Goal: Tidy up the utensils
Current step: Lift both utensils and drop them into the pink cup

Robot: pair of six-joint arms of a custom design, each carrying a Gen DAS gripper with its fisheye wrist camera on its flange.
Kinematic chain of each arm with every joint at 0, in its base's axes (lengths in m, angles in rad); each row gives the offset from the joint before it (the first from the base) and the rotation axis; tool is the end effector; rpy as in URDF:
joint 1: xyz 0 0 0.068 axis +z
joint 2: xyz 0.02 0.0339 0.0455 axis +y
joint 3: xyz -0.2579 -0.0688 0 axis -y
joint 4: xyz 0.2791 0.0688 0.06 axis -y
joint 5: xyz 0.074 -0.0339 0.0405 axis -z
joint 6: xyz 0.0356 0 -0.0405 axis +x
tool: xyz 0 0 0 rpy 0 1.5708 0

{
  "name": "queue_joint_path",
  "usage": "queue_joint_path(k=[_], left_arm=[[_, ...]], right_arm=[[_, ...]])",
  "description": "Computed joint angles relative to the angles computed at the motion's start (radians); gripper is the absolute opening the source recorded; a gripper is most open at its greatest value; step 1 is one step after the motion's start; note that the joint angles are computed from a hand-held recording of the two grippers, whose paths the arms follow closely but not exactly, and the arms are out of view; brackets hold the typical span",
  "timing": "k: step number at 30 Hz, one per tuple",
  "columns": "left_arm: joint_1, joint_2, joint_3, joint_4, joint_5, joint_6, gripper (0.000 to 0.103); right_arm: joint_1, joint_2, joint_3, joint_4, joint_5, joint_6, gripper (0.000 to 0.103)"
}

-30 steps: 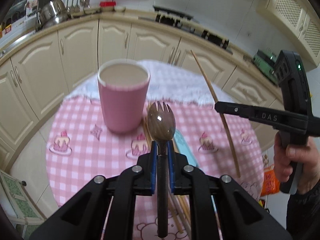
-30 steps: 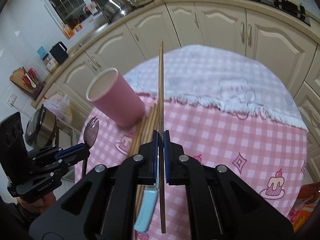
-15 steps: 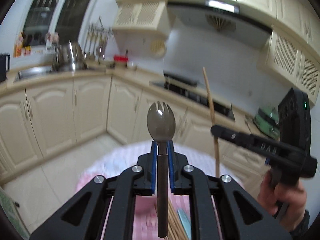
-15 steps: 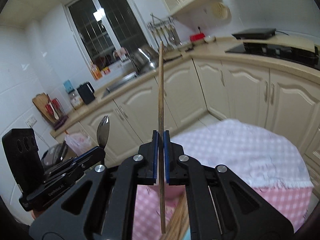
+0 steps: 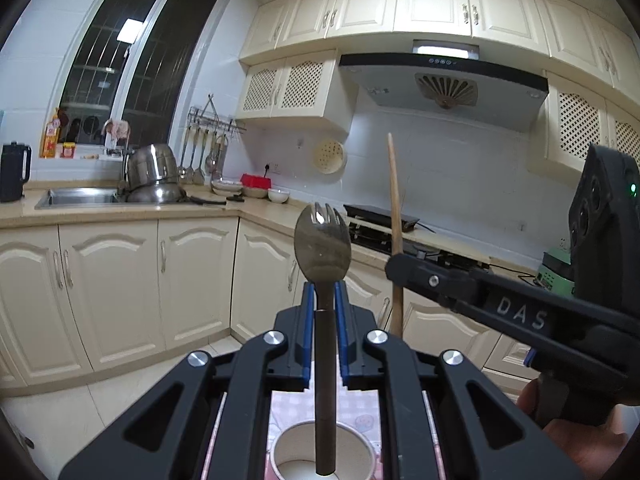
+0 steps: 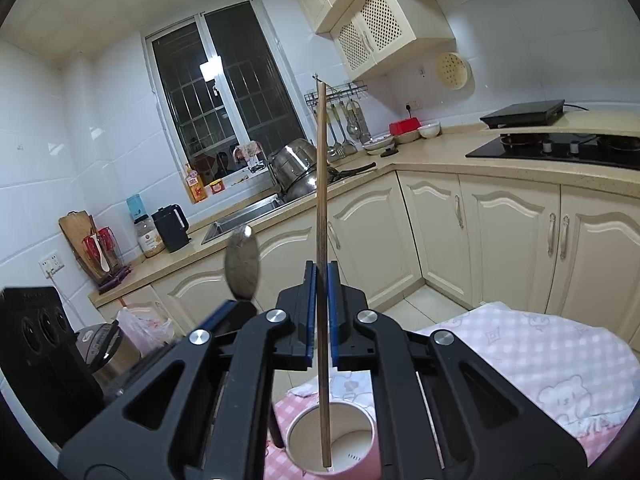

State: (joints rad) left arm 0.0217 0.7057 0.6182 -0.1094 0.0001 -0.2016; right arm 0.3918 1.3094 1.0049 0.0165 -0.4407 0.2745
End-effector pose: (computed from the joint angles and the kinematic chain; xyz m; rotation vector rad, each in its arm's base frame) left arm 0.2144 0.0046 0.2947 -0.1971 1.7585 -0.1305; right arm 0.3079 0.1436 0.3060 -0.4276 1.8736 0.8641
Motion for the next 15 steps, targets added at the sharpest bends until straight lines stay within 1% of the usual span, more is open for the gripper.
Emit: queue_joint_path(k=[4, 9, 11, 14, 15], left_arm=[[0.047, 0.029, -0.066, 0.081, 0.054, -0.008, 0.010], [0.088, 0.068, -0.118, 0.152, 0.108, -0.026, 0.010], [0.101, 0.081, -0.131, 0.167, 0.130, -0.027, 0.010], [0.104, 0.087, -0.143, 0.177, 0.135, -0.018, 0.011], [0.113, 0.080, -0.143, 0.163, 0.153, -0.016, 0.015]], right_arm=[[-0.001, 0.045, -0.016, 0.033, -0.005, -0.007, 0.006], [0.007, 0.090, -0.020, 0.043, 0.002, -0.024, 0.006], [0.009, 0.101, -0.018, 0.035, 0.001, -0.031, 0.006], [-0.002, 0.109, -0.017, 0.007, -0.014, -0.039, 0.007], [-0.006, 0.109, -0.014, -0.007, -0.017, -0.045, 0.007]])
